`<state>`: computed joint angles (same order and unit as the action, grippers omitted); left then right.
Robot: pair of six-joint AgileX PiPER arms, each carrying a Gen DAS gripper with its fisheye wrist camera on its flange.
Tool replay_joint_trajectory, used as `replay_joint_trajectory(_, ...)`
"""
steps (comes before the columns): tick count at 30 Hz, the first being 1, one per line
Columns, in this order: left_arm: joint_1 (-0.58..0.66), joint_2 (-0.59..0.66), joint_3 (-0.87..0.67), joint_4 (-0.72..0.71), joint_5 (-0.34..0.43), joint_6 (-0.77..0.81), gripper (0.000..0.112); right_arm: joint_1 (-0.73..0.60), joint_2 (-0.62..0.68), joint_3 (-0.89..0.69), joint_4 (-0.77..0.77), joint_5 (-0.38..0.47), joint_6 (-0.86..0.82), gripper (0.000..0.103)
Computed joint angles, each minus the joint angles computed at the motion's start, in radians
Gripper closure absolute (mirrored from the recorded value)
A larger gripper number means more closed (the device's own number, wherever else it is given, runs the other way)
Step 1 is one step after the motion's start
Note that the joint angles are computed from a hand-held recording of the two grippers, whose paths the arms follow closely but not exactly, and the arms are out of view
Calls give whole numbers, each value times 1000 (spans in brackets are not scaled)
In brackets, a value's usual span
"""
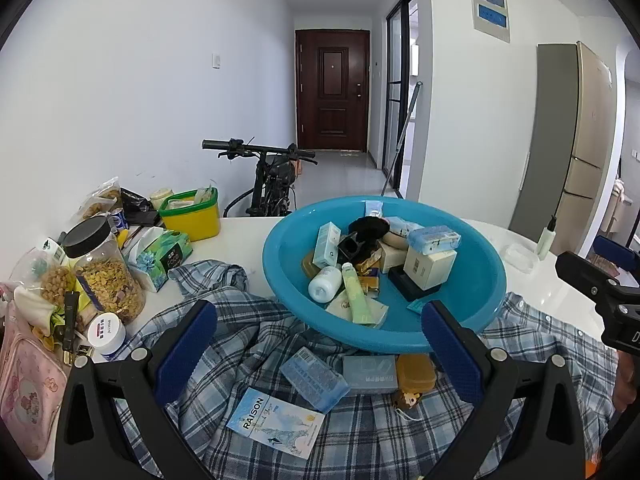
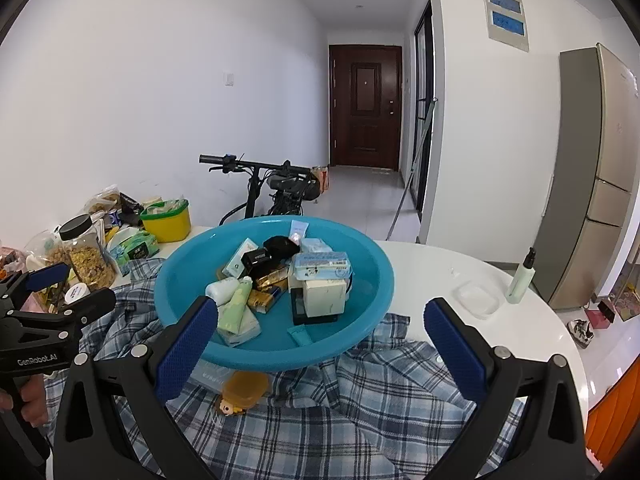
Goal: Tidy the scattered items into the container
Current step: 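Move both tools toward the items lying in front of the basin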
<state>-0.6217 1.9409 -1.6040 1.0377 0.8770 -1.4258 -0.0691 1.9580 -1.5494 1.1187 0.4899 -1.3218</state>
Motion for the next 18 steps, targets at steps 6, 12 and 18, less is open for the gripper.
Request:
replay_joint_trajectory(6,3,13,0,-32,1,29,9,1,5,0,-32,8,24,0)
replay_joint_trajectory(12,13,24,13,-75,-2,59,9,2,15,4,-63,16,46,0)
replay_joint_trajectory(18,37,45,18,-139,-20,107,9,13,38,1,-114,19,90,0)
